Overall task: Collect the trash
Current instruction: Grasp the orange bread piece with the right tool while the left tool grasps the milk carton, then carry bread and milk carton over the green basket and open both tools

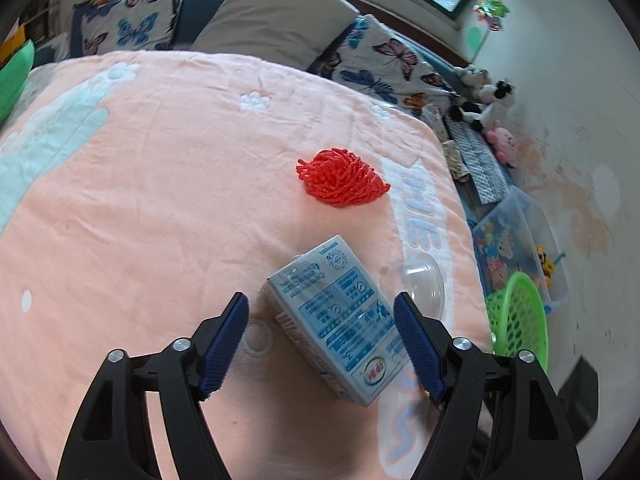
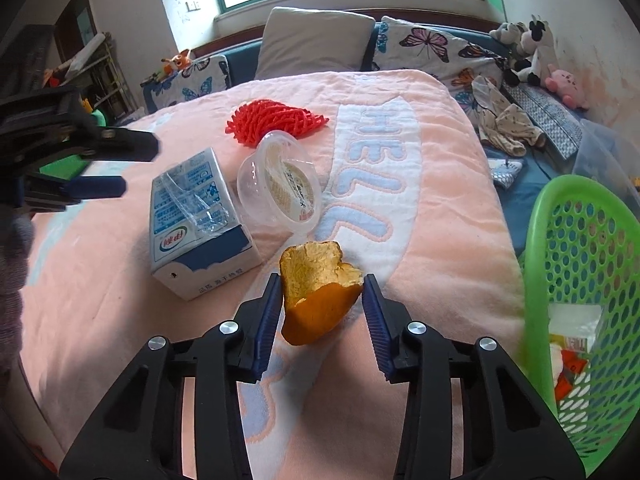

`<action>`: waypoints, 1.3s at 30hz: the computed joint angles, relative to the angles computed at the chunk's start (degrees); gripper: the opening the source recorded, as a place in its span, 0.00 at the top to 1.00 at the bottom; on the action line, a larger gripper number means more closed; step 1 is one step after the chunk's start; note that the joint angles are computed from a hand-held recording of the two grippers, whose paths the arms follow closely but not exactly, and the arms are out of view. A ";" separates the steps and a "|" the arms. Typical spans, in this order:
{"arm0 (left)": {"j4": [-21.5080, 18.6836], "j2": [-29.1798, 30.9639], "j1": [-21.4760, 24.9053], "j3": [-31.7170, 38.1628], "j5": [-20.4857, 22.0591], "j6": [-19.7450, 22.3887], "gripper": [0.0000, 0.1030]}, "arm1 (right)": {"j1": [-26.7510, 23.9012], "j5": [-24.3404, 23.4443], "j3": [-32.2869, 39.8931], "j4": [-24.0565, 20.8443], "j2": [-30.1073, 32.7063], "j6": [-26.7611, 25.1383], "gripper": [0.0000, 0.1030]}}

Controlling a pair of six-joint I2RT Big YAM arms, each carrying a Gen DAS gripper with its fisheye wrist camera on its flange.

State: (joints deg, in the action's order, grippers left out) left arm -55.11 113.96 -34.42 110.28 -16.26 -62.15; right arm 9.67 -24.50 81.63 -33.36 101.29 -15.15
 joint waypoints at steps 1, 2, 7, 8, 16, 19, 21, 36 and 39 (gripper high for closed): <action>-0.83 0.70 0.07 1.04 -0.10 -1.13 0.21 | -0.18 -0.43 -0.26 0.07 -0.27 0.08 0.59; -1.20 1.48 0.18 2.17 0.14 -2.15 0.21 | -0.33 -0.78 -0.41 0.10 -0.44 0.14 0.59; -4.86 4.60 0.37 6.91 -0.35 -5.47 0.21 | -1.48 -2.63 -1.30 0.32 -1.24 0.13 0.60; -5.71 5.23 0.45 7.83 -0.50 -6.17 0.21 | -1.58 -2.87 -1.58 0.45 -1.46 0.28 0.60; -12.58 10.92 1.28 15.83 -0.21 -10.08 0.21 | -3.11 -5.33 -2.69 0.40 -2.47 1.05 0.60; -14.82 12.65 1.47 18.09 -0.28 -11.04 0.21 | -3.43 -5.46 -3.12 0.39 -2.77 1.12 0.60; -15.10 13.05 1.60 18.41 -0.02 -11.45 0.21 | -3.76 -5.69 -3.52 0.38 -2.97 1.34 0.60; -4.25 4.94 0.60 6.02 0.19 -8.09 0.30 | -5.37 -6.98 -5.88 1.06 -6.08 2.16 0.60; -0.46 1.43 -0.51 1.48 -0.90 -6.05 0.30 | -6.02 -7.92 -6.44 1.13 -6.99 2.78 0.60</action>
State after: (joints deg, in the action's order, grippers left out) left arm -55.57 115.39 -34.93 111.75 -17.16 -68.19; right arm 3.65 -32.42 75.19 -32.23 94.31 -12.37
